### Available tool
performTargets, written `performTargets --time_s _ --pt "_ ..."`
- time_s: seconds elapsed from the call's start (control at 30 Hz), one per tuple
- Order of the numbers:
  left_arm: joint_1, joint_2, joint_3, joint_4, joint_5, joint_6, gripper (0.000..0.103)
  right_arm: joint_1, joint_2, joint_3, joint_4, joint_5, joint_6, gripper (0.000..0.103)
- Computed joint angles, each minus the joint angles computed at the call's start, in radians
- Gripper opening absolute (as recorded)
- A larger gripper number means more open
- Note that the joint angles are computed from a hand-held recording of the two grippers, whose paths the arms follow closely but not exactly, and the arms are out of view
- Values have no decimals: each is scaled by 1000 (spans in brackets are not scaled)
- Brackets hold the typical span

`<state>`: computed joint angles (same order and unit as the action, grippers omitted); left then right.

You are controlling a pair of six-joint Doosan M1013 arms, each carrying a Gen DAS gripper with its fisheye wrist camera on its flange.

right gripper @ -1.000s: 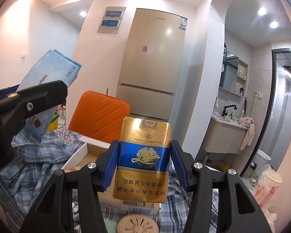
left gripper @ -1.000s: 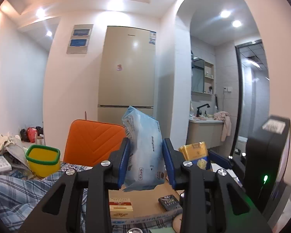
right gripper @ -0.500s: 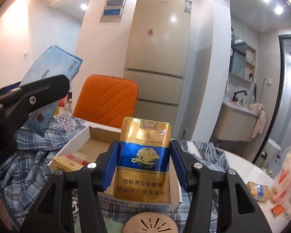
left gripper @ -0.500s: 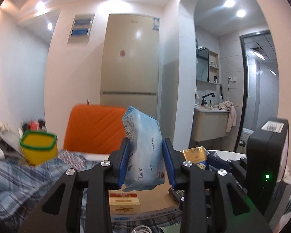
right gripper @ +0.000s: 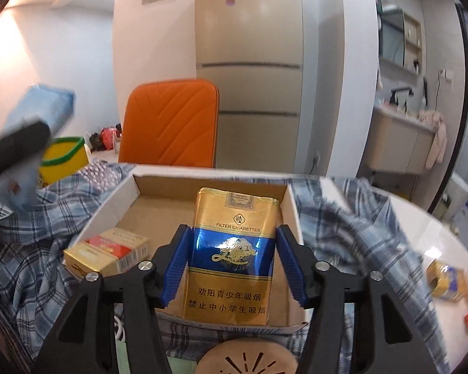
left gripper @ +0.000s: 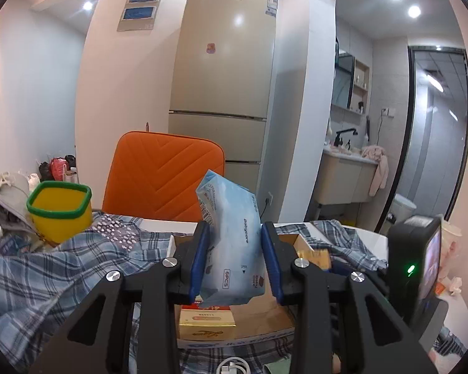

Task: Organize soft objects
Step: 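Carry both held packs over the cardboard box and lower them inside, then open both grippers to release the packs and withdraw from the box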

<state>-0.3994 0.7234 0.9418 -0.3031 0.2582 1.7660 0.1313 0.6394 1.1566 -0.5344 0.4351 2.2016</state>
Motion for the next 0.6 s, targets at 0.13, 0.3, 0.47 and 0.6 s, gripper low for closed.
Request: performTargets --time_s 0.13,0.3,0.47,0.6 --pt "-4 43 -115 138 192 -122 33 5 1 4 -54 20 44 70" --pt "-7 119 -266 226 420 -217 33 2 -17 31 -118 1 137 74" --pt "6 213 -434 175 668 -229 33 -5 -25 38 -94 -9 139 74" --pt "6 208 -404 165 643 -225 33 -3 -34 51 -135 -29 168 74"
